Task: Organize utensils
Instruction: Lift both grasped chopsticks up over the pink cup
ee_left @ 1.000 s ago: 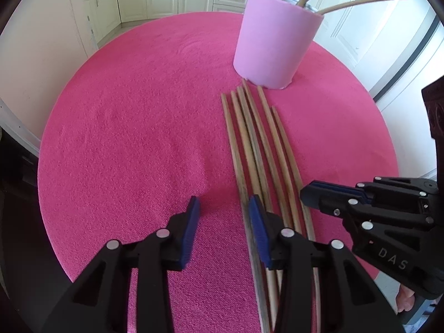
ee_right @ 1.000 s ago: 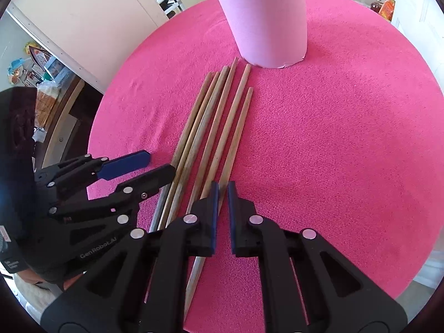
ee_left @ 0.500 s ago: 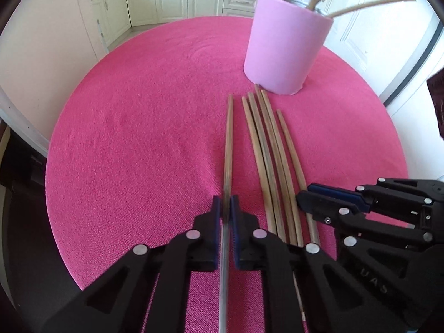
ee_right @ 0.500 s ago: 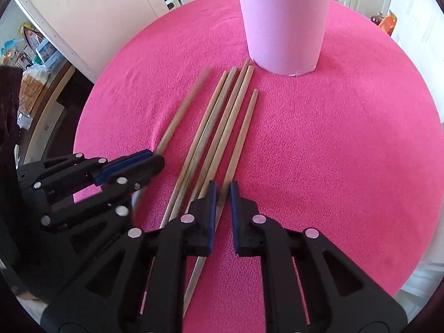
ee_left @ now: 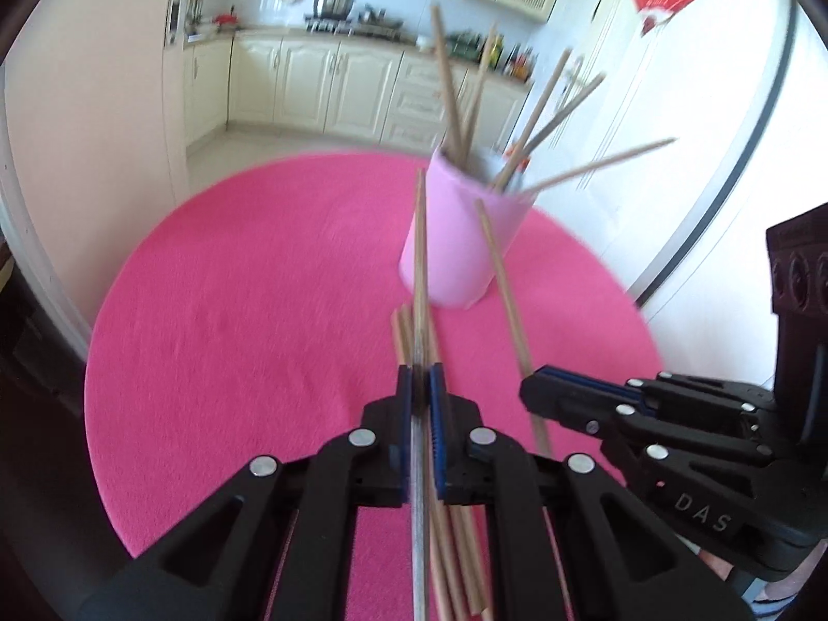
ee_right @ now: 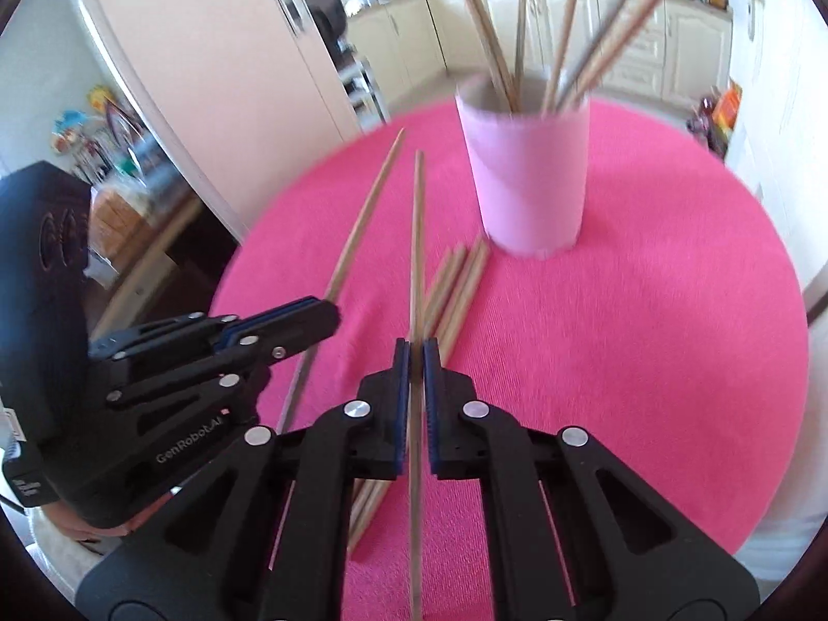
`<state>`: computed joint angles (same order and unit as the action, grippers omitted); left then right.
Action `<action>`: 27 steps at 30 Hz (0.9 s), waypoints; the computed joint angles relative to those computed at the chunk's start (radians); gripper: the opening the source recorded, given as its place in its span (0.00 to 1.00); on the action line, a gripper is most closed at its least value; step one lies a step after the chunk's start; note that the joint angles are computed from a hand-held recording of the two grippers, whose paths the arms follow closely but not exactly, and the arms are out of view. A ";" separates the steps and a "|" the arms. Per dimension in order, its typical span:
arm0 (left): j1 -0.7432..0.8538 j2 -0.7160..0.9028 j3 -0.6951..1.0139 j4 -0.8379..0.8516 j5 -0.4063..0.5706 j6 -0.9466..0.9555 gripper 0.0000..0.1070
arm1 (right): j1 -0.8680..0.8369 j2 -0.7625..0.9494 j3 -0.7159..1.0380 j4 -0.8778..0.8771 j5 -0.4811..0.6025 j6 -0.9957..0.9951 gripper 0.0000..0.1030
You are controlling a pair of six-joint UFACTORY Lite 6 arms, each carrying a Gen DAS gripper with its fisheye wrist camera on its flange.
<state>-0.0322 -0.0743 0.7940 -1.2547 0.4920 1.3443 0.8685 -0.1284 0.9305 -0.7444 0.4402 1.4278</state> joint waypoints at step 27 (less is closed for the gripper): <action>-0.262 0.206 0.346 -1.421 0.153 1.193 0.07 | -0.163 -0.161 0.108 -0.794 0.068 0.451 0.06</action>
